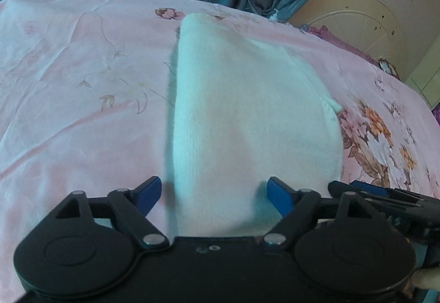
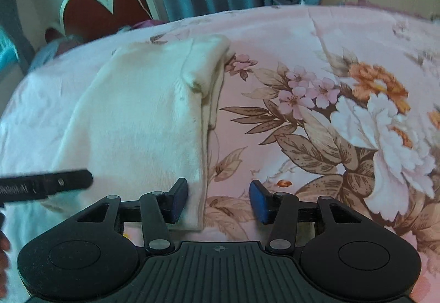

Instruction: Fold small clothes

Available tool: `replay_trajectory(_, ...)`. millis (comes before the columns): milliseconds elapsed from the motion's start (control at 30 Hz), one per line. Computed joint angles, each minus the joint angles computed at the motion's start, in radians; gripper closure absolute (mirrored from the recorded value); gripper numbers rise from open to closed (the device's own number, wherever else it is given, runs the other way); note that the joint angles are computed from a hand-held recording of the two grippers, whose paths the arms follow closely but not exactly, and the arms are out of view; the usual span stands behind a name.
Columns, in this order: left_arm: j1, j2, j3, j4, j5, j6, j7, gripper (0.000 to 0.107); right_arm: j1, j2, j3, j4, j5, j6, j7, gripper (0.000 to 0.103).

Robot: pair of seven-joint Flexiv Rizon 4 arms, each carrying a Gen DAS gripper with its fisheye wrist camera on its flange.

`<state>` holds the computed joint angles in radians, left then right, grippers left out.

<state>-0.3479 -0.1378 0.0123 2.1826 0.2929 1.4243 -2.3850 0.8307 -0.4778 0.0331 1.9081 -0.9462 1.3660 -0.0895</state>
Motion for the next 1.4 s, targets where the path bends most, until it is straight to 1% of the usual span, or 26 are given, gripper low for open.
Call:
replay_trajectory(133,0.004,0.006,-0.026,-0.038,-0.041,-0.128,0.042,0.011,-0.001,0.003,0.007,0.006,0.001,-0.017,0.009,0.054)
replay_trajectory(233,-0.003,-0.002,-0.03,-0.084,-0.002,-0.22,0.028,0.007,-0.011,0.001,0.016,0.005,0.013,-0.015,-0.005,0.054)
replay_trajectory(300,-0.019,-0.002,-0.025,-0.119,0.063,-0.282,-0.029,0.004,-0.013,0.001,0.023,0.001,0.025,-0.023,-0.021,0.054)
replay_trajectory(367,-0.022,-0.002,-0.031,-0.141,0.086,-0.33,-0.065,0.004,-0.014,0.0,0.023,0.002,0.03,-0.017,-0.026,0.053)
replay_trajectory(467,-0.011,-0.005,-0.038,-0.137,0.064,-0.327,-0.109,0.004,-0.01,0.002,0.01,0.009,0.022,0.002,-0.025,0.053)
replay_trajectory(500,-0.014,-0.005,-0.036,-0.136,0.077,-0.322,-0.144,0.004,-0.008,0.002,0.005,0.012,0.016,0.012,-0.021,0.052)
replay_trajectory(600,-0.04,-0.003,-0.03,-0.163,0.178,-0.355,-0.26,0.004,-0.015,0.012,0.004,0.024,0.024,0.037,-0.023,0.051)
replay_trajectory(667,-0.048,0.014,-0.033,-0.162,0.212,-0.377,-0.314,0.005,-0.004,0.045,-0.016,0.052,0.008,0.048,0.018,0.051)
replay_trajectory(700,-0.046,0.024,-0.036,-0.151,0.219,-0.366,-0.331,0.007,0.007,0.065,-0.037,0.073,-0.027,0.067,0.057,0.051)
replay_trajectory(733,-0.039,0.039,-0.039,-0.126,0.214,-0.331,-0.333,0.006,0.014,0.09,-0.056,0.099,-0.072,0.086,0.099,0.051)
replay_trajectory(767,-0.038,0.039,-0.027,-0.102,0.196,-0.264,-0.322,0.006,0.006,0.111,-0.05,0.118,-0.095,0.091,0.121,0.051)
replay_trajectory(800,-0.021,0.058,-0.036,-0.067,0.214,-0.201,-0.376,0.006,-0.004,0.13,-0.043,0.135,-0.117,0.102,0.142,0.051)
replay_trajectory(833,-0.023,0.079,-0.039,-0.06,0.262,-0.203,-0.454,0.006,-0.013,0.15,-0.035,0.154,-0.143,0.114,0.164,0.051)
replay_trajectory(867,-0.041,0.102,-0.044,-0.077,0.319,-0.271,-0.512,0.006,-0.023,0.178,-0.022,0.178,-0.166,0.118,0.177,0.051)
replay_trajectory(900,-0.056,0.134,-0.076,-0.109,0.388,-0.403,-0.541,0.006,-0.031,0.202,-0.014,0.197,-0.196,0.119,0.196,0.051)
replay_trajectory(933,-0.077,0.154,-0.122,-0.154,0.458,-0.563,-0.562,0.006,-0.037,0.233,-0.013,0.222,-0.246,0.126,0.238,0.051)
replay_trajectory(967,-0.096,0.171,-0.171,-0.191,0.517,-0.708,-0.565,0.005,-0.046,0.26,-0.003,0.241,-0.276,0.128,0.267,0.051)
replay_trajectory(1000,-0.11,0.183,-0.205,-0.213,0.536,-0.803,-0.542,0.005,-0.056,0.284,0.006,0.26,-0.311,0.136,0.301,0.05)
replay_trajectory(1033,-0.121,0.199,-0.226,-0.224,0.523,-0.864,-0.503,0.005,-0.066,0.308,0.022,0.276,-0.33,0.138,0.318,0.05)
replay_trajectory(1067,-0.129,0.215,-0.241,-0.231,0.499,-0.901,-0.48,0.005,-0.076,0.339,0.043,0.298,-0.338,0.132,0.324,0.05)
replay_trajectory(1133,-0.144,0.259,-0.264,-0.222,0.461,-0.926,-0.468,0.005,-0.096,0.391,0.086,0.333,-0.342,0.118,0.317,0.05)
replay_trajectory(1200,-0.152,0.307,-0.285,-0.204,0.433,-0.912,-0.477,0.005,-0.115,0.443,0.13,0.361,-0.334,0.097,0.296,0.05)
replay_trajectory(1267,-0.154,0.363,-0.298,-0.177,0.392,-0.875,-0.486,0.005,-0.129,0.499,0.181,0.386,-0.29,0.071,0.251,0.05)
replay_trajectory(1333,-0.152,0.414,-0.316,-0.152,0.358,-0.838,-0.509,0.005,-0.147,0.553,0.222,0.406,-0.281,0.06,0.241,0.05)
replay_trajectory(1400,-0.142,0.458,-0.363,-0.153,0.354,-0.875,-0.529,0.005,-0.161,0.606,0.264,0.423,-0.255,0.038,0.221,0.049)
